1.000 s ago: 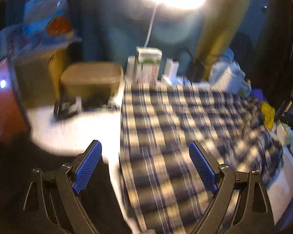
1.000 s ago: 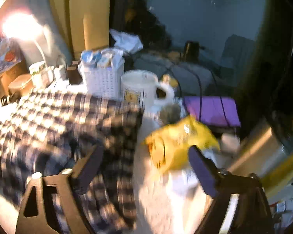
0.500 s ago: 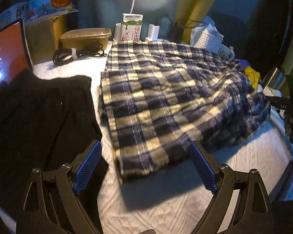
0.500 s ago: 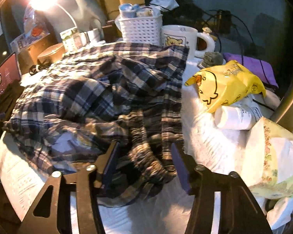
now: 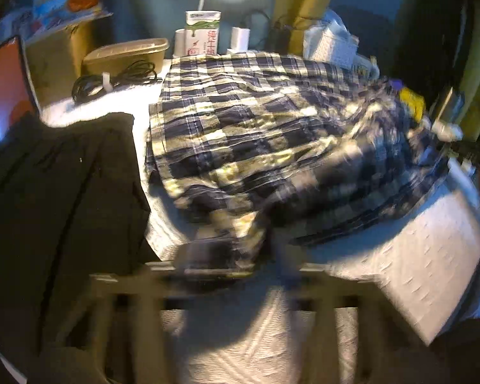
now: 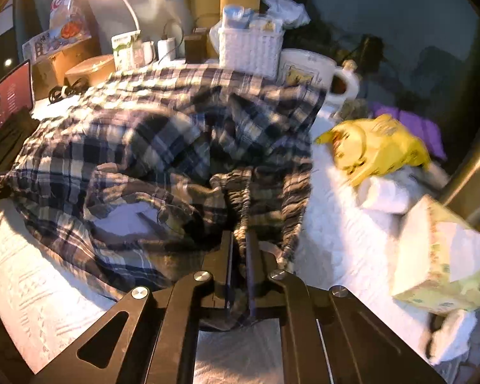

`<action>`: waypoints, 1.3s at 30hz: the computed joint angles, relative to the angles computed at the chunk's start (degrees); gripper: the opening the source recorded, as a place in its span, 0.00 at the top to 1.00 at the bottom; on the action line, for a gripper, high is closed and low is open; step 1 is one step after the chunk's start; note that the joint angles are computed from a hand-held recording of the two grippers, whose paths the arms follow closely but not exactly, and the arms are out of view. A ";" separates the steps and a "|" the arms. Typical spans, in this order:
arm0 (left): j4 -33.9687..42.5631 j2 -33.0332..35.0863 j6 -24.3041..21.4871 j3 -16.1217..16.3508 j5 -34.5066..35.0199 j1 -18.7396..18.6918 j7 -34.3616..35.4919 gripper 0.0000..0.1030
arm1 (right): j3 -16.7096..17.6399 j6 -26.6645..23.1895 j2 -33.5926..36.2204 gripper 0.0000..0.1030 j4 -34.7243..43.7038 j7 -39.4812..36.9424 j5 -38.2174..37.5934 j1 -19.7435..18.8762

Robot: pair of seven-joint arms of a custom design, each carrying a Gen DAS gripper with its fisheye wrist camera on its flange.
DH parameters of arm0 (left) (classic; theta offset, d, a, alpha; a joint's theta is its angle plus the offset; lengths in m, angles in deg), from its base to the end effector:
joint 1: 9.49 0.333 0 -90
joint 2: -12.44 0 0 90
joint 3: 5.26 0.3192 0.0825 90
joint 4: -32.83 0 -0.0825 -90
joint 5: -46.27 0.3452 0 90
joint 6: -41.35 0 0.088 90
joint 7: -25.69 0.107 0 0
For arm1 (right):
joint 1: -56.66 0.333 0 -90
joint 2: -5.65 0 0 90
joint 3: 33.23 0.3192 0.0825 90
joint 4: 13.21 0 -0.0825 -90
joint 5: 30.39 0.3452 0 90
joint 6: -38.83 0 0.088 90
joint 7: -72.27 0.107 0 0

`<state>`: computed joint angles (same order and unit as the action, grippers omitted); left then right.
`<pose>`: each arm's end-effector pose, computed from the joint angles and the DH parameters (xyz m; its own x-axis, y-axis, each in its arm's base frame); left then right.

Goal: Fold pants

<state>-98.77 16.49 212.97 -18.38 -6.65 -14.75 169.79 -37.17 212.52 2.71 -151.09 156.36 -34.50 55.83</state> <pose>0.5107 -0.1081 0.4017 -0.4010 -0.9117 0.0894 -0.7268 0.2572 -0.6369 0.5028 -0.0369 0.4420 0.0482 -0.9926 0.1112 -0.7804 -0.1069 -0.6161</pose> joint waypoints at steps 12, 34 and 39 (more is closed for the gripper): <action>-0.19 -8.76 -5.70 4.41 -7.86 -0.84 6.61 0.95 | 7.87 6.35 -9.92 0.93 -5.06 21.35 -16.52 -10.81; -12.88 -20.04 -21.87 12.11 7.63 -1.87 -2.77 0.95 | 15.72 3.57 -26.43 0.93 -23.02 28.23 -10.75 -17.76; -13.87 -19.92 -23.28 12.31 9.71 -0.86 -3.69 0.91 | 16.39 2.78 -28.80 0.93 -25.91 29.20 -11.31 -19.03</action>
